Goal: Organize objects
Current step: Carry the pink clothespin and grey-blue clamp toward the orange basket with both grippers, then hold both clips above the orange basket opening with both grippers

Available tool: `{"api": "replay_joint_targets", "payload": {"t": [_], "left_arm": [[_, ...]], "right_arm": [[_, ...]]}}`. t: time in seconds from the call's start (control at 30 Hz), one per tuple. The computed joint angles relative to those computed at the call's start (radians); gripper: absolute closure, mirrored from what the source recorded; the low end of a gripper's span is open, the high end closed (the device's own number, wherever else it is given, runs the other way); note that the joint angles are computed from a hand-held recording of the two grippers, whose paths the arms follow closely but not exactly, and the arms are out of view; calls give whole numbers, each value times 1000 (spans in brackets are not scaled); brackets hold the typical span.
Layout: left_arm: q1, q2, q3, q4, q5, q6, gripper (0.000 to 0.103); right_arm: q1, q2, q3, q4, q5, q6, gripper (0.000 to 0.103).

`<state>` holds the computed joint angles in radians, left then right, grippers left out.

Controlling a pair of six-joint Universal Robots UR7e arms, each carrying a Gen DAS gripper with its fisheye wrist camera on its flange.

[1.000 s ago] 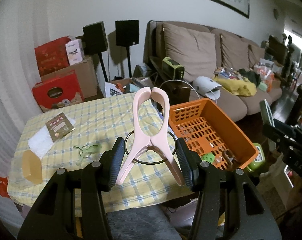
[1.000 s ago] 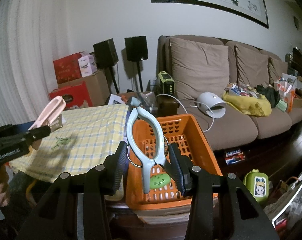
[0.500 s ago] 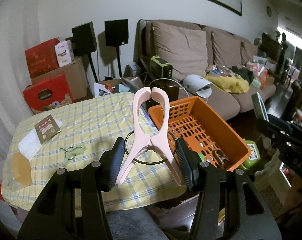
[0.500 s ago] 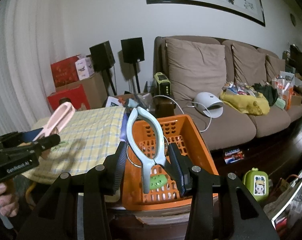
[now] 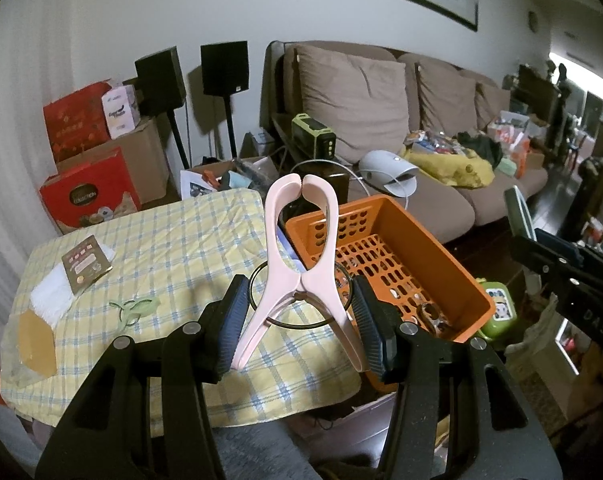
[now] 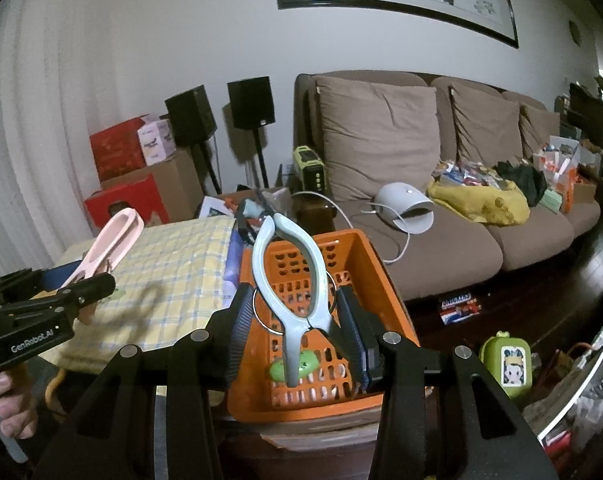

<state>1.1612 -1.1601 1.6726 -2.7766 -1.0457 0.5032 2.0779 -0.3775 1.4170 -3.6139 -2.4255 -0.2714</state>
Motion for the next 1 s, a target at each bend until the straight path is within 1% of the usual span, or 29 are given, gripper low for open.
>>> {"api": "replay_joint_targets", "payload": {"t": [0.57,1.0], "left_arm": [[-7,23,-7,-18,-6,2,54],[-10,46,-24,-18,-17,-5,54]], "right_arm": [[-13,-20,22,9,-8,27,60],[-23,-27,34,0,-15,30,60]]}}
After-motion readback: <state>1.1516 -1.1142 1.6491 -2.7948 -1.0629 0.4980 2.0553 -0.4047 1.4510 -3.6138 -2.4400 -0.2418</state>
